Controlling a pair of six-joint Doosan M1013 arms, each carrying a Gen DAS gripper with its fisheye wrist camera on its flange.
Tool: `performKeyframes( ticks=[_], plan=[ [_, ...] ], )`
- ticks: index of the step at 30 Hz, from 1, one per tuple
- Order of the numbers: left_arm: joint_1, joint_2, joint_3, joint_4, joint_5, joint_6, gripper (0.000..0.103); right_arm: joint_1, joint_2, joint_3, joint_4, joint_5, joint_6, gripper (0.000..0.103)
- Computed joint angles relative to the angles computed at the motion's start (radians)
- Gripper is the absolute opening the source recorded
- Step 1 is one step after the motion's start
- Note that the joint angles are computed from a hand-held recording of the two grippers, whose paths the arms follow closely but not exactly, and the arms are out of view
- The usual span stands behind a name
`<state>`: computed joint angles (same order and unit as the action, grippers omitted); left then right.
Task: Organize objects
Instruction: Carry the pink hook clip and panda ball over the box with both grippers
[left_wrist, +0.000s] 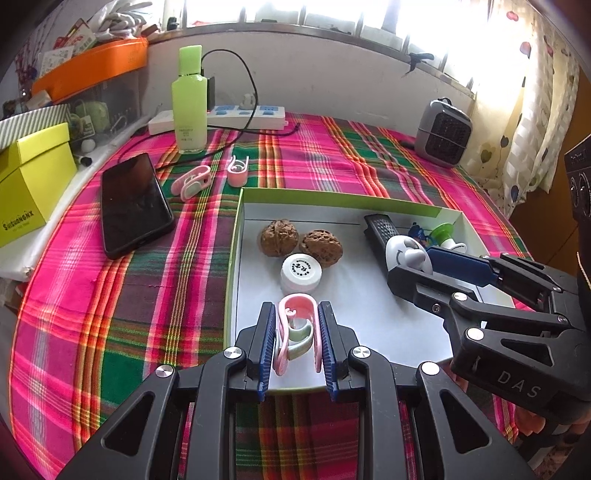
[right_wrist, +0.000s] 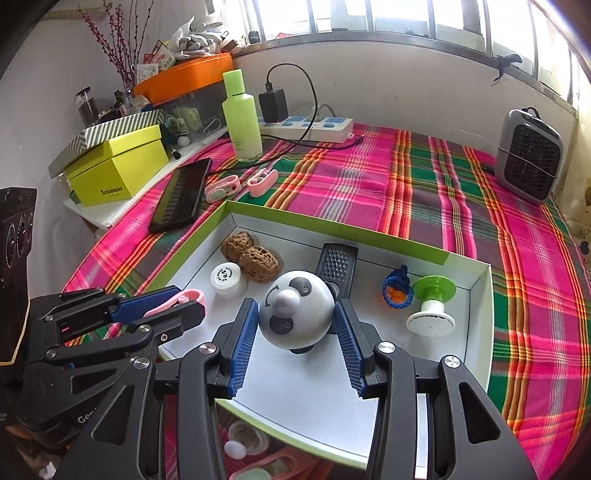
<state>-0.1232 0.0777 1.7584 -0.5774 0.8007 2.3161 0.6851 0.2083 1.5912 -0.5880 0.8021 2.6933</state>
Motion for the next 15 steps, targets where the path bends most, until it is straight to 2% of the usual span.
performKeyframes(
  ticks=[15],
  plan=[
    [-0.005, 0.013, 0.000, -0.024, -0.005, 0.043, 0.021, -0.023, 0.025, -0.031, 0.068, 0.011, -0.145, 0.045]
  ],
)
